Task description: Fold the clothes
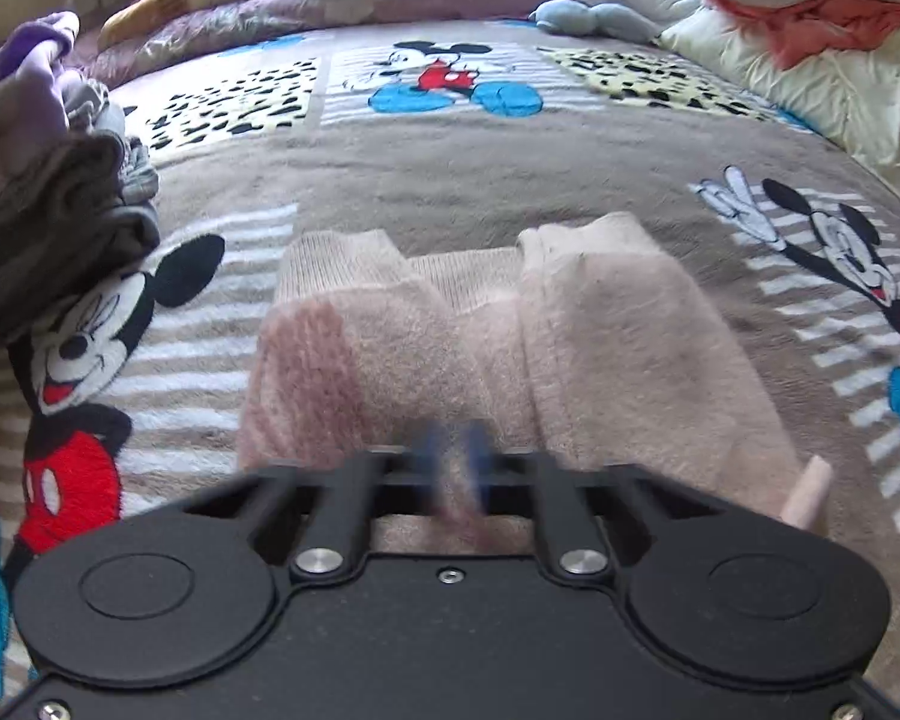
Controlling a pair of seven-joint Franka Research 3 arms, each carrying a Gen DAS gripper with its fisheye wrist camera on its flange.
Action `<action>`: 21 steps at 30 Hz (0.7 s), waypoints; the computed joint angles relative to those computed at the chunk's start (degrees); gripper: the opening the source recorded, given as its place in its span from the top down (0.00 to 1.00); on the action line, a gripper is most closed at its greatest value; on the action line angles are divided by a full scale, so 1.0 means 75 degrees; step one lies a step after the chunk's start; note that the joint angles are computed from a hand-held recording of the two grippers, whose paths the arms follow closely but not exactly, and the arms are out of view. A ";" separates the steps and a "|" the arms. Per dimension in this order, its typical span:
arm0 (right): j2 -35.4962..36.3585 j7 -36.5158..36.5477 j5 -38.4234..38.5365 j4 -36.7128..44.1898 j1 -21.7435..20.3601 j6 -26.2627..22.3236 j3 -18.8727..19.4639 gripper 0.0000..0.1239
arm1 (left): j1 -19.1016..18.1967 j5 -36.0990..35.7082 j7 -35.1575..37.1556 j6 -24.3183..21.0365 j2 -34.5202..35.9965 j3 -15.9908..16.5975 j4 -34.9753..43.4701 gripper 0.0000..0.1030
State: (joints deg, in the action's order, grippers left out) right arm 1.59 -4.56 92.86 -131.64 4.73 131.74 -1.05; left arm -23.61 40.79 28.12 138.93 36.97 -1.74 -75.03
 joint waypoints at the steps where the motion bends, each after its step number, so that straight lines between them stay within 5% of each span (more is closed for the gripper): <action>1: 0.0044 0.0055 -0.0029 0.0043 -0.0002 -0.0036 -0.0001 0.53 | -0.0020 0.0037 -0.0106 0.0078 -0.0012 0.0025 -0.0047 1.00; 6: 0.0221 0.0501 0.0002 0.0215 -0.0096 -0.0321 -0.0016 0.53 | -0.0018 0.0341 -0.1065 0.1339 -0.0364 0.0137 -0.0614 1.00; 10: 0.0257 0.0608 -0.0003 0.0249 -0.0122 -0.0322 0.0012 0.53 | -0.0001 0.0094 -0.0182 0.0529 -0.0066 -0.0022 -0.0083 0.99; 11: 0.0261 0.0622 -0.0009 0.0253 -0.0126 -0.0316 0.0015 0.54 | -0.0046 0.0190 -0.0205 0.0567 -0.0124 0.0037 -0.0152 0.83; 13: 0.0269 0.0667 -0.0027 0.0262 -0.0134 -0.0314 0.0020 0.54 | -0.0178 0.0378 -0.0042 0.0263 0.0000 0.0129 0.0076 0.66; 18: 0.0346 0.0799 -0.0041 0.0348 -0.0149 -0.0328 0.0043 0.53 | -0.0227 0.0071 0.0565 -0.0634 0.0585 0.0061 0.0964 0.66; 21: 0.0358 0.0868 -0.0056 0.0375 -0.0149 -0.0329 0.0056 0.53 | -0.0312 0.0064 0.0353 -0.0913 0.0694 0.0190 0.1069 0.76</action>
State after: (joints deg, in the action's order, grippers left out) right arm 4.27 1.95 92.44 -128.83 3.61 129.28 -0.62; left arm -25.95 41.27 30.77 132.08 42.18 -0.32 -67.01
